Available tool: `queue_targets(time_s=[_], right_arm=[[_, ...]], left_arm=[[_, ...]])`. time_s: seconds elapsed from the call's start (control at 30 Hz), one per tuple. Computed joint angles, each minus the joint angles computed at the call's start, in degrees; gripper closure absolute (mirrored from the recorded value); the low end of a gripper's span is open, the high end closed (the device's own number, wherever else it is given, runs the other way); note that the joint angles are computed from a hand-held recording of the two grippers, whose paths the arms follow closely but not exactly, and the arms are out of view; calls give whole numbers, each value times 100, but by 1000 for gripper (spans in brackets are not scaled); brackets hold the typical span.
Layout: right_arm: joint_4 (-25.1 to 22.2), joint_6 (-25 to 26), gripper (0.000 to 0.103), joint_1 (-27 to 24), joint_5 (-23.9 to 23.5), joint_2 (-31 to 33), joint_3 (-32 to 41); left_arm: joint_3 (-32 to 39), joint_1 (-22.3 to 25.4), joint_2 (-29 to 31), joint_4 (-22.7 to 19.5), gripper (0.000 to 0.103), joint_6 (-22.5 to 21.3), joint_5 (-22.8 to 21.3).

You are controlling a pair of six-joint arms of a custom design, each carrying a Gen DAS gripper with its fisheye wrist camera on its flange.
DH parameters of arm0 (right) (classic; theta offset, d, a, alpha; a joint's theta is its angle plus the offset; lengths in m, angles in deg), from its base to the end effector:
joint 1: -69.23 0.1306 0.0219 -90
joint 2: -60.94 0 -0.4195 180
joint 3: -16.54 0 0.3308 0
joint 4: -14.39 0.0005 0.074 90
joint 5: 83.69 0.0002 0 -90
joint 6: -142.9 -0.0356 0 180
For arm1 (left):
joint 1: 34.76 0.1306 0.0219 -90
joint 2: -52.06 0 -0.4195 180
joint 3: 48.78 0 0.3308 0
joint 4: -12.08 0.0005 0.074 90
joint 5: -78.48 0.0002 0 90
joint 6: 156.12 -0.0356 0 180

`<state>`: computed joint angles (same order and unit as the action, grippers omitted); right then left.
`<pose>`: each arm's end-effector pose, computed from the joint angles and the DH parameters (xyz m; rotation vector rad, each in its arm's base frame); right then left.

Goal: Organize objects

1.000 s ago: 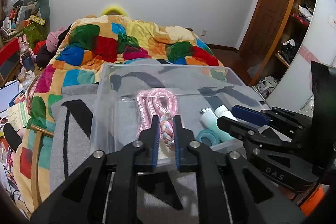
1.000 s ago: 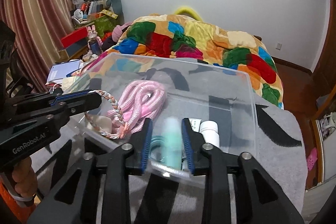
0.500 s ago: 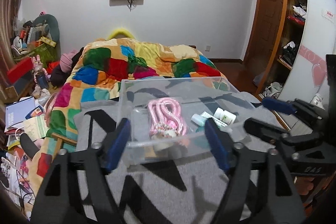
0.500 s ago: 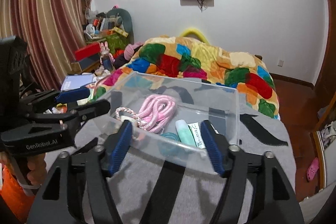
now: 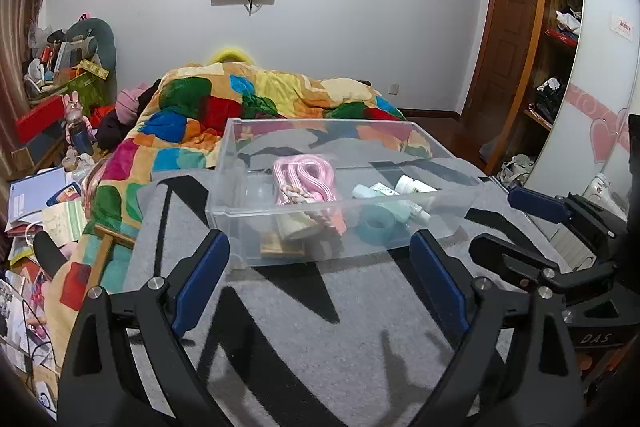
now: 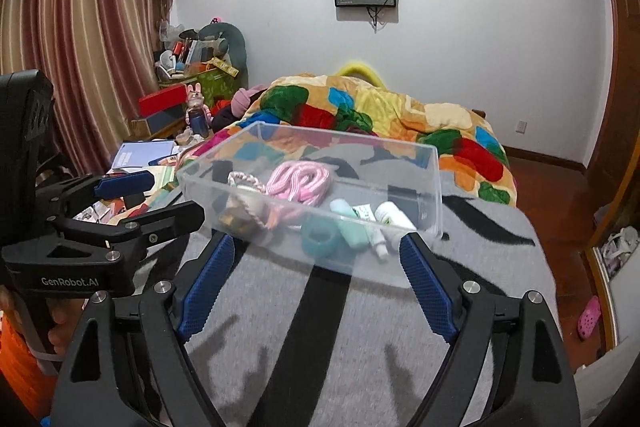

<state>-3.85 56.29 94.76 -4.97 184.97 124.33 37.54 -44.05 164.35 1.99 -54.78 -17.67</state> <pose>0.5963 0.2920 0.3239 -0.6568 2.0913 0.4334 0.5598 -0.0882 0.3093 -0.0993 2.1950 -0.0840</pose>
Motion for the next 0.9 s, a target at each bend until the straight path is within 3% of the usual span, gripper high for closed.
queue_targets(time_s=[0.9], right_arm=[[23,-128,20,-47,-172,22,-120]], left_arm=[[-37,-40,53,-16,10,31,-3]])
